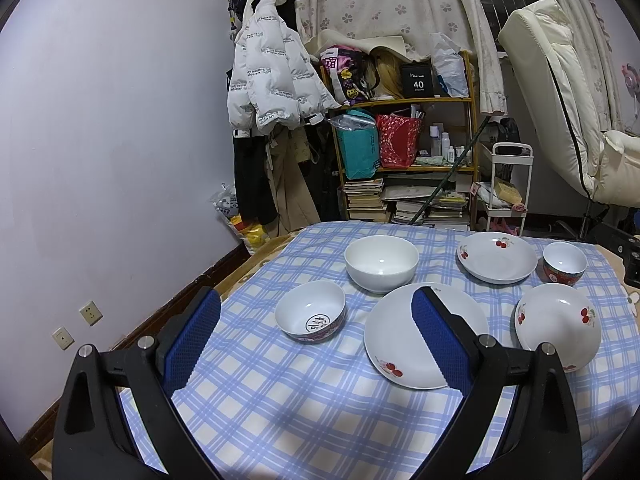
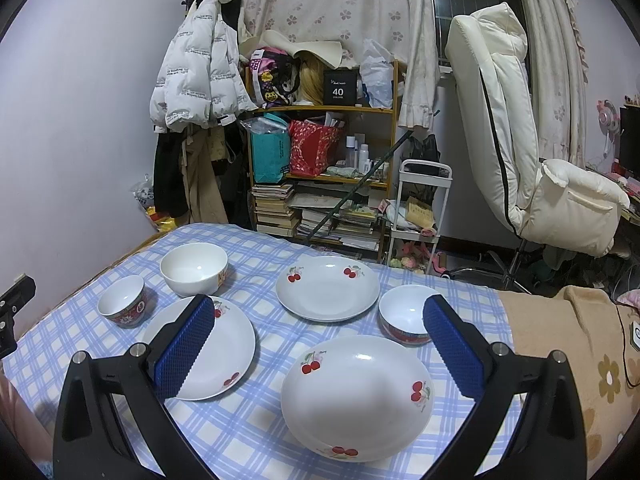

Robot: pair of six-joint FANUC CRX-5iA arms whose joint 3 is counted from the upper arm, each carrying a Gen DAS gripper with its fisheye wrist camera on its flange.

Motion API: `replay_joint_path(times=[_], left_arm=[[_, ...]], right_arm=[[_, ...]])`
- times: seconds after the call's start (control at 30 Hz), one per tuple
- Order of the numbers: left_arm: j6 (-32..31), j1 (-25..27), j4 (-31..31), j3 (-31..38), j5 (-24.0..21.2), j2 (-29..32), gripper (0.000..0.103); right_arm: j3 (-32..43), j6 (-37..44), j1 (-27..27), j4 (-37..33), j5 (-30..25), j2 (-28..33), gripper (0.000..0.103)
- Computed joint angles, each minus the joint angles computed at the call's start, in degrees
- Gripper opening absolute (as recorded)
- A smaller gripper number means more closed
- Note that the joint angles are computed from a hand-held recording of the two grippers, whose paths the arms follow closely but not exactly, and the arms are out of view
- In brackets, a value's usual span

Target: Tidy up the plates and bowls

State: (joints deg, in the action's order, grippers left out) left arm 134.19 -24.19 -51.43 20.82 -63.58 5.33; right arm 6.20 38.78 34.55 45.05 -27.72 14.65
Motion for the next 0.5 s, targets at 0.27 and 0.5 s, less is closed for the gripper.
replay_joint_path(times=[0.27,0.5], left_arm=[[-0.07,0.07,0.23,0.05,-0.39,-0.08,0.095],[-0.21,0.29,0.41,-0.21,-0.11,-0.22,0.095]], right_arm=[[0.17,0.43,-0.06,-0.63,-0.07,0.03,0.103],[0.42,0.78,-0.06,-1.16,-0.16,0.10,0.103]])
